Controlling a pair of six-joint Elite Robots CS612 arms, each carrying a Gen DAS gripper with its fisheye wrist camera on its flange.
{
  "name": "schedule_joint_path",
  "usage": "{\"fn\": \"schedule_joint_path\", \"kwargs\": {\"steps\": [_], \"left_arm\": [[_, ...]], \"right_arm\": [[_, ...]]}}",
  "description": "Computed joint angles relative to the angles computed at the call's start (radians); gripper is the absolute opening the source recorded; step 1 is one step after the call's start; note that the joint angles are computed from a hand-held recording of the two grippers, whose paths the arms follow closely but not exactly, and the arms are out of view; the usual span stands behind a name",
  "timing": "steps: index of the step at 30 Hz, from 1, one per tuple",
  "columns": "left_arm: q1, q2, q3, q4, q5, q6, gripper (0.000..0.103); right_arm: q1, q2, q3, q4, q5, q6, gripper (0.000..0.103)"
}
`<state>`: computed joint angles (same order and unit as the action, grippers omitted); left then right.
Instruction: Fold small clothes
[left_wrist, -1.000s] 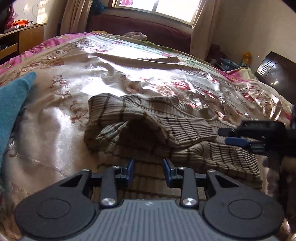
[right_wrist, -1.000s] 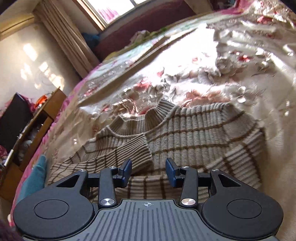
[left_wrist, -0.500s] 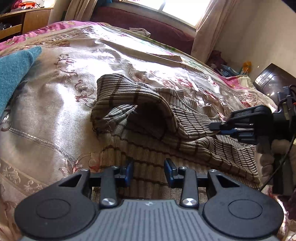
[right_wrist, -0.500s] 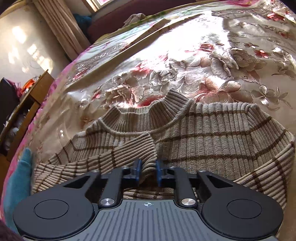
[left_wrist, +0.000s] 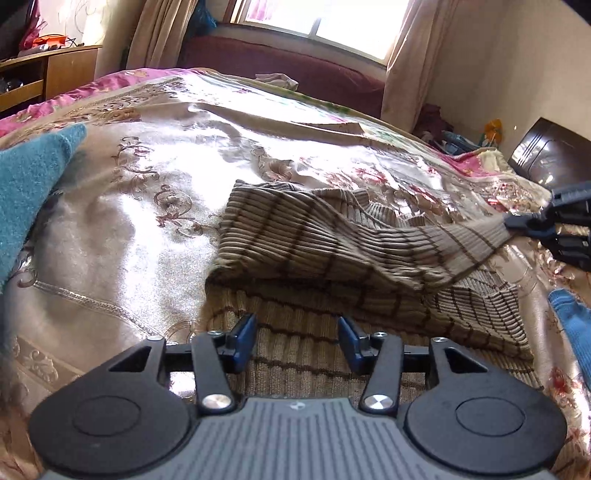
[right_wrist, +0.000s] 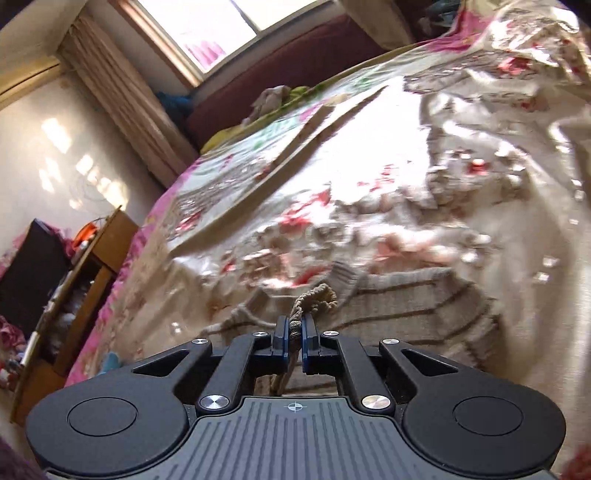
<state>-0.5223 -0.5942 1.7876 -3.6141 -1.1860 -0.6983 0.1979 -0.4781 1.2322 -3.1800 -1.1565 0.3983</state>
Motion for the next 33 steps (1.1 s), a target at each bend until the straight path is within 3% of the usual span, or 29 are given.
{"fn": "schedule_joint_path", "kwargs": {"steps": [9, 14, 19, 22, 26, 30, 33], "left_arm": [[-0.003, 0.0, -0.009, 0.042, 0.003, 0.014, 0.057], [-0.001, 0.002, -0.008, 0.033, 0.009, 0.008, 0.058], [0.0, 0.0, 0.002, -0.006, 0.023, -0.014, 0.058], [-0.005, -0.001, 0.004, -0.026, 0.068, -0.015, 0.058], [0.008, -0.002, -0.021, -0.013, 0.064, 0.007, 0.059], [0.02, 0.01, -0.073, 0.042, 0.071, 0.058, 0.061], [0.03, 0.023, -0.103, 0.089, 0.079, 0.045, 0.061]], "right_arm": [[-0.007, 0.009, 0.044, 0.091, -0.129, 0.018, 0.006], [0.005, 0.005, 0.044, 0.129, -0.173, -0.046, 0.013], [0.015, -0.018, 0.073, 0.091, -0.232, -0.104, 0.014], [0.017, -0.027, 0.088, 0.058, -0.234, -0.123, 0.014], [0.024, -0.023, 0.086, 0.032, -0.213, -0.156, 0.014], [0.034, -0.007, 0.059, 0.051, -0.19, -0.19, 0.014], [0.039, 0.01, 0.033, 0.079, -0.192, -0.204, 0.014]]}}
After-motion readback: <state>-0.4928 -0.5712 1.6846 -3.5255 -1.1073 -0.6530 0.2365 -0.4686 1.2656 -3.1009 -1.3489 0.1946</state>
